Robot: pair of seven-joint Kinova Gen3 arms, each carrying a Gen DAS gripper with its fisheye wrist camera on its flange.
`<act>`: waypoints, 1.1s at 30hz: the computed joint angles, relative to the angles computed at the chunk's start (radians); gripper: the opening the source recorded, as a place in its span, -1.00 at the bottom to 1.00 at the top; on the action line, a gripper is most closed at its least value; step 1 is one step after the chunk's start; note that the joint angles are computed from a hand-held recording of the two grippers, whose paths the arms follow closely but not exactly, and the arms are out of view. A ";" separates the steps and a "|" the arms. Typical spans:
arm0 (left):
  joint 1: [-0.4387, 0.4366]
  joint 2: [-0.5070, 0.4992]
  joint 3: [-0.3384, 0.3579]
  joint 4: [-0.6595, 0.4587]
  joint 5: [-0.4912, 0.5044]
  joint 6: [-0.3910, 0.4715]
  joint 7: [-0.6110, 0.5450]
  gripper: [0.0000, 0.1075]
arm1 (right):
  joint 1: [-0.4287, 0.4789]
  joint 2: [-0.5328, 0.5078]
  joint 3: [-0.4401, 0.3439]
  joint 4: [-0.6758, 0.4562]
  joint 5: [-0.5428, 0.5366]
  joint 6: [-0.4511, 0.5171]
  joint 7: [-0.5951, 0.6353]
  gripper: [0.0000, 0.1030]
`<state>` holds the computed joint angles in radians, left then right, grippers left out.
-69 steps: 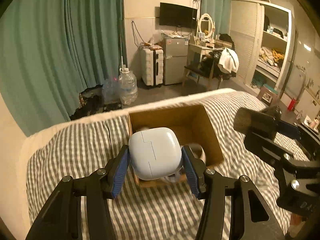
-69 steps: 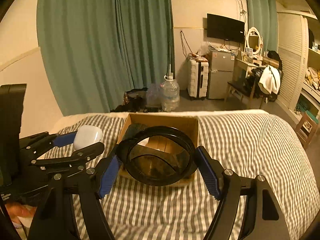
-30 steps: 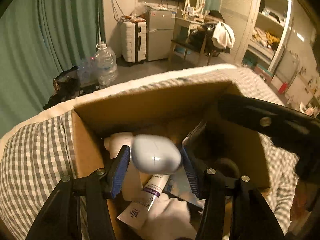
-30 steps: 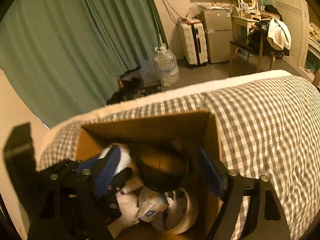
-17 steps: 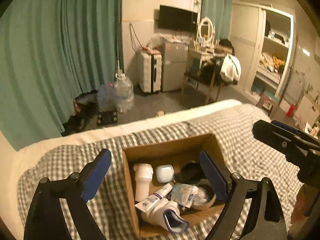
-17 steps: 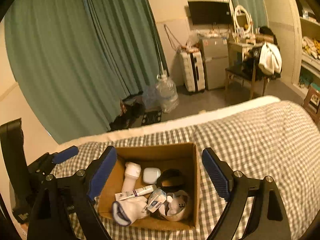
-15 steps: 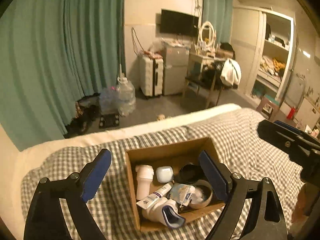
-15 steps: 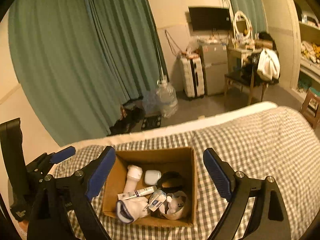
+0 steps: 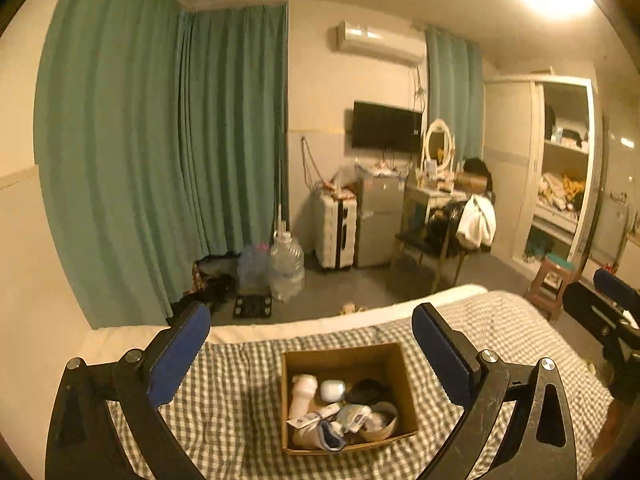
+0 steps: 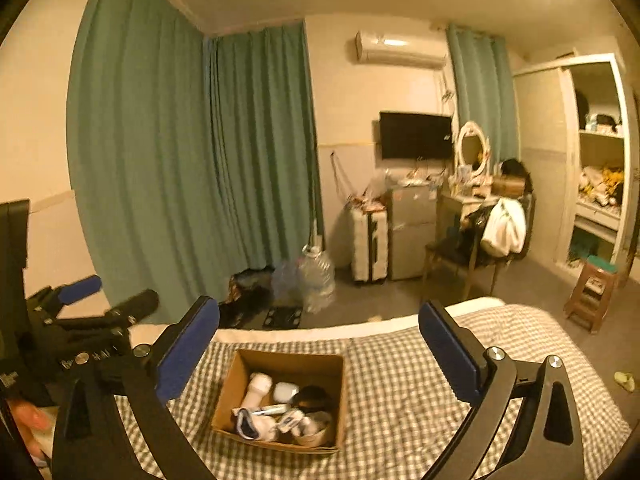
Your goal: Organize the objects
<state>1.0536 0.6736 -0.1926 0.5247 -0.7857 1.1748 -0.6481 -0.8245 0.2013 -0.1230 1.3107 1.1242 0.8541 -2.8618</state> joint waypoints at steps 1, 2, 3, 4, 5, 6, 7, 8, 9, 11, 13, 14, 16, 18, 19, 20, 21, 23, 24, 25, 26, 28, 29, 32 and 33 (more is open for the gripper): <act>0.016 -0.010 -0.011 0.031 -0.014 -0.018 0.025 0.92 | -0.007 -0.014 0.004 0.025 0.026 0.003 -0.024 0.97; 0.036 -0.017 -0.023 0.067 -0.035 -0.032 0.059 0.92 | -0.007 -0.023 0.003 0.043 0.045 0.008 -0.042 0.97; 0.055 -0.019 -0.035 0.090 -0.060 -0.030 0.092 0.92 | -0.006 -0.029 0.000 0.061 0.063 0.017 -0.056 0.97; 0.069 -0.017 -0.042 0.103 -0.082 -0.020 0.120 0.92 | -0.003 -0.033 -0.005 0.080 0.078 0.030 -0.067 0.97; 0.081 -0.013 -0.046 0.119 -0.102 -0.010 0.145 0.92 | 0.003 -0.028 -0.009 0.086 0.083 0.042 -0.070 0.97; 0.090 -0.014 -0.047 0.149 -0.120 -0.010 0.176 0.92 | 0.006 -0.023 -0.012 0.097 0.089 0.054 -0.078 0.97; 0.096 -0.017 -0.045 0.180 -0.135 -0.014 0.209 0.92 | 0.011 -0.018 -0.014 0.113 0.097 0.058 -0.090 0.97; 0.099 -0.021 -0.041 0.216 -0.148 -0.024 0.244 0.92 | 0.027 -0.014 -0.032 0.137 0.122 0.056 -0.118 0.97; 0.099 -0.026 -0.035 0.250 -0.160 -0.033 0.277 0.92 | 0.027 -0.012 -0.031 0.169 0.155 0.050 -0.159 0.97; 0.097 -0.033 -0.020 0.312 -0.180 -0.048 0.341 0.92 | 0.010 -0.007 -0.010 0.230 0.215 0.033 -0.240 0.97; 0.090 -0.038 0.001 0.370 -0.195 -0.070 0.383 0.92 | 0.019 0.008 -0.020 0.283 0.272 0.016 -0.321 0.97; 0.084 -0.035 0.011 0.397 -0.202 -0.084 0.399 0.92 | 0.024 0.017 -0.022 0.305 0.291 0.004 -0.351 0.97; 0.075 -0.017 0.031 0.414 -0.205 -0.083 0.407 0.92 | 0.026 0.042 -0.024 0.334 0.329 0.000 -0.412 0.97; 0.067 0.006 0.047 0.427 -0.202 -0.090 0.407 0.92 | 0.033 0.059 -0.034 0.371 0.367 0.004 -0.473 0.97; 0.067 0.009 0.056 0.435 -0.198 -0.094 0.397 0.92 | 0.024 0.070 -0.025 0.386 0.371 0.007 -0.494 0.97; 0.062 0.010 0.067 0.449 -0.193 -0.114 0.377 0.92 | 0.007 0.085 -0.009 0.391 0.359 0.019 -0.511 0.97; 0.063 0.012 0.072 0.463 -0.193 -0.132 0.368 0.92 | 0.005 0.095 -0.003 0.394 0.341 0.015 -0.520 0.97; 0.074 0.020 0.067 0.477 -0.198 -0.139 0.374 0.92 | 0.056 0.104 -0.037 0.417 0.323 -0.042 -0.554 0.97; 0.078 0.021 0.066 0.485 -0.197 -0.141 0.380 0.92 | 0.075 0.104 -0.043 0.429 0.324 -0.076 -0.571 0.97; 0.079 0.026 0.065 0.489 -0.195 -0.142 0.387 0.92 | 0.076 0.109 -0.035 0.443 0.332 -0.095 -0.601 0.97; 0.088 0.035 0.056 0.496 -0.199 -0.134 0.410 0.92 | 0.059 0.113 -0.014 0.455 0.343 -0.097 -0.629 0.97; 0.108 0.051 0.035 0.504 -0.219 -0.106 0.450 0.92 | 0.047 0.123 -0.010 0.481 0.391 -0.080 -0.682 0.97; 0.127 0.070 0.015 0.500 -0.235 -0.074 0.474 0.92 | 0.042 0.127 -0.012 0.495 0.417 -0.067 -0.702 0.97; 0.132 0.085 0.028 0.526 -0.254 -0.052 0.510 0.92 | 0.038 0.150 -0.026 0.503 0.452 -0.046 -0.710 0.97; 0.127 0.087 0.034 0.528 -0.247 -0.047 0.520 0.92 | 0.040 0.158 -0.030 0.502 0.455 -0.047 -0.712 0.97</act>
<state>1.1807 0.7611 -0.1581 1.0526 -1.0324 1.1273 -0.1281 -0.7847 0.3594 -0.1528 1.8130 1.5792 0.8068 -3.5738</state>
